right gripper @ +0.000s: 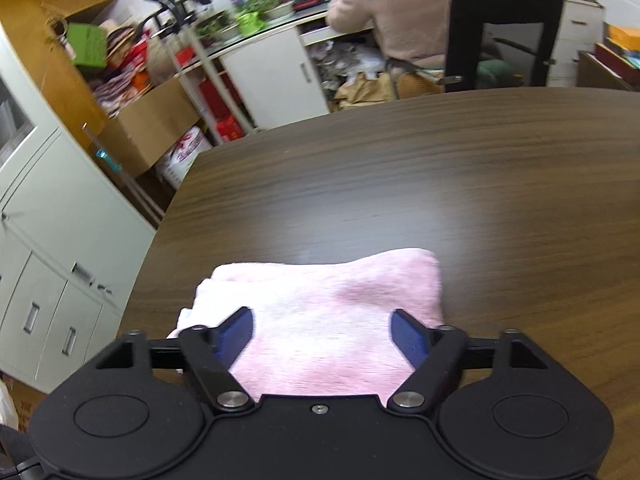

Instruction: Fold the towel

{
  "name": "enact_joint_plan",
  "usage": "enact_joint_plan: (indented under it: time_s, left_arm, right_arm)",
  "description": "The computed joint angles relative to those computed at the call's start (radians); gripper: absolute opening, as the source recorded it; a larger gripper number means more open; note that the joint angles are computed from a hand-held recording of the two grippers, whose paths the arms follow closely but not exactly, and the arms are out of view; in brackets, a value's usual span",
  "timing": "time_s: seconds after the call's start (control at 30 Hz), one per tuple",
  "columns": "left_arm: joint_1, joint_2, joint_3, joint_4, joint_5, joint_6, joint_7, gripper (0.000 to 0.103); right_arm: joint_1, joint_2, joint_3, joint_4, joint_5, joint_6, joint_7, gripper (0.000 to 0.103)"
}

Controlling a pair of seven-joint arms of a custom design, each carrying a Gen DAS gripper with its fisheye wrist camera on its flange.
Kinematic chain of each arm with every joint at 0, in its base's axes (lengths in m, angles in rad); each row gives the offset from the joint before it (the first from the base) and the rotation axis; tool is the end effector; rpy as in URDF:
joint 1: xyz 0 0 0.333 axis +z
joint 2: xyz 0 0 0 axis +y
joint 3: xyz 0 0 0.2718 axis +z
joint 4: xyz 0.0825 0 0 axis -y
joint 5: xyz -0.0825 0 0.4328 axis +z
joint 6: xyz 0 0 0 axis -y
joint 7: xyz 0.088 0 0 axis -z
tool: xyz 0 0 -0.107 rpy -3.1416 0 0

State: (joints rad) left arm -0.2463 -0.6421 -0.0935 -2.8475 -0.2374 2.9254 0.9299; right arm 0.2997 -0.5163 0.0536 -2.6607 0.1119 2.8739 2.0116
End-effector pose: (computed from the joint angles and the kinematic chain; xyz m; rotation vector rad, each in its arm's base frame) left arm 0.4179 -0.1266 0.3859 -2.4308 1.4232 -1.0443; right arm 0.4553 0.1601 0.4230 -1.5588 1.8699 -0.3049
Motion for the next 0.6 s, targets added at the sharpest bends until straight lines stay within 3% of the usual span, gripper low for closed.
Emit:
enact_joint_plan:
  time_s: [0.2,0.33,0.53,0.6]
  left_arm:
    - [0.008,0.046,-0.042,0.016,0.013,0.064,-0.067,0.091]
    - [0.048,0.074,-0.092,0.042,0.072,0.066,-0.093,0.091]
    - [0.079,0.131,-0.130,0.103,0.199,0.059,-0.036,0.092]
    - [0.094,0.140,-0.147,0.117,0.239,0.053,-0.019,0.098]
  right_arm:
    - [-0.047,-0.051,0.010,-0.043,-0.021,0.002,0.030,0.080]
    - [-0.096,-0.093,0.020,-0.081,-0.046,-0.007,0.071,0.080]
    - [-0.162,-0.140,0.017,-0.135,-0.077,-0.011,0.128,0.081]
    - [-0.184,-0.158,0.019,-0.156,-0.087,-0.016,0.148,0.081]
